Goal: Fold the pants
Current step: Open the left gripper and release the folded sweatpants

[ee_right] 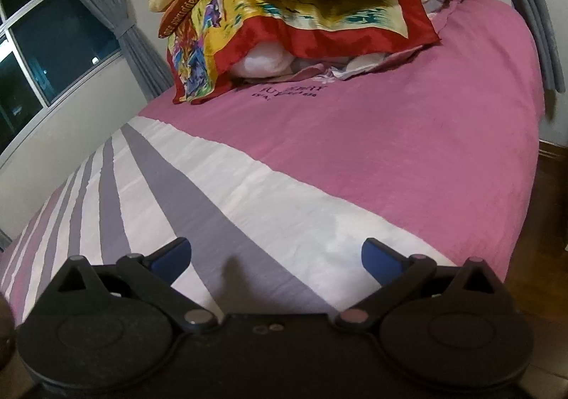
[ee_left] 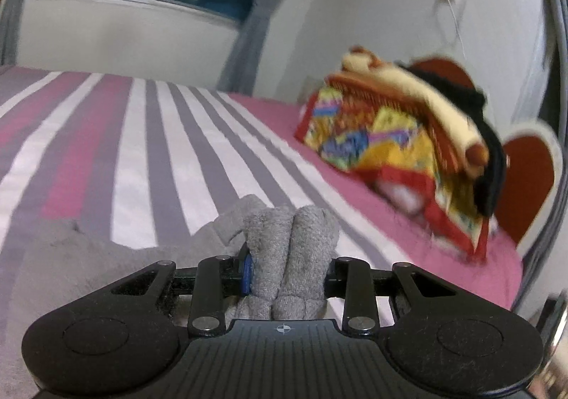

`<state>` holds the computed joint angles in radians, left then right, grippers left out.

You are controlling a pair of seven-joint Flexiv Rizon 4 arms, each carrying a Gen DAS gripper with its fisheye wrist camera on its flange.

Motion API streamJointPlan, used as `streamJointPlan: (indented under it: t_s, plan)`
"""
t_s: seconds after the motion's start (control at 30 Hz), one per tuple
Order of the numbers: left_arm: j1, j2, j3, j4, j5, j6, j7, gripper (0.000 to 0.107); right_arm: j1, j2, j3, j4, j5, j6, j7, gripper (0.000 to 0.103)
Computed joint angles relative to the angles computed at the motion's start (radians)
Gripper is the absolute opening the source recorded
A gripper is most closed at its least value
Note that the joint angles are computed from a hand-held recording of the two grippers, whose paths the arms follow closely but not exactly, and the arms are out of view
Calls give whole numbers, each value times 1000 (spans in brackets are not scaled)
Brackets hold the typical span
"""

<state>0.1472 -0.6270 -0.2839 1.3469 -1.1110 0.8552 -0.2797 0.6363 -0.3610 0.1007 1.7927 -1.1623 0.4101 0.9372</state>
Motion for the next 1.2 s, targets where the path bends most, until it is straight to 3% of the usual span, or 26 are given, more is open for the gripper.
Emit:
streamJointPlan:
  t_s: [0.23,0.4,0.43,0.53,0.67,0.77,0.97,1.1,1.2]
  plan:
    - [-67,20,16,81,95,64,94,36,-15,15,0,29,-28,35,35,103]
    - [-58,-6,21,51,181,-97,4,76,-17,12,2,24,-23,31,29,103]
    - [-54,-11,18,43,178,-118,-13,78,-17,12,2,25,-25,32,31,103]
    - [-32,-3,5,37,121,-135,-50,78,-15,14,1,28,-30,30,42,103]
    - [13,61,8,93,-40,-18,56,78,-10,28,5,43,-48,7,68,103]
    - [52,93,60,123,-104,62,83,78,-20,41,6,62,-122,47,68,103]
    - [167,128,162,210,-83,39,36,78,-48,37,0,42,-415,265,91,103]
    - [201,143,178,269,-74,10,76,78,-50,-22,-7,-46,-465,397,86,103]
    - [198,136,194,265,16,-37,91,78,-39,-61,-19,-101,-461,465,94,98]
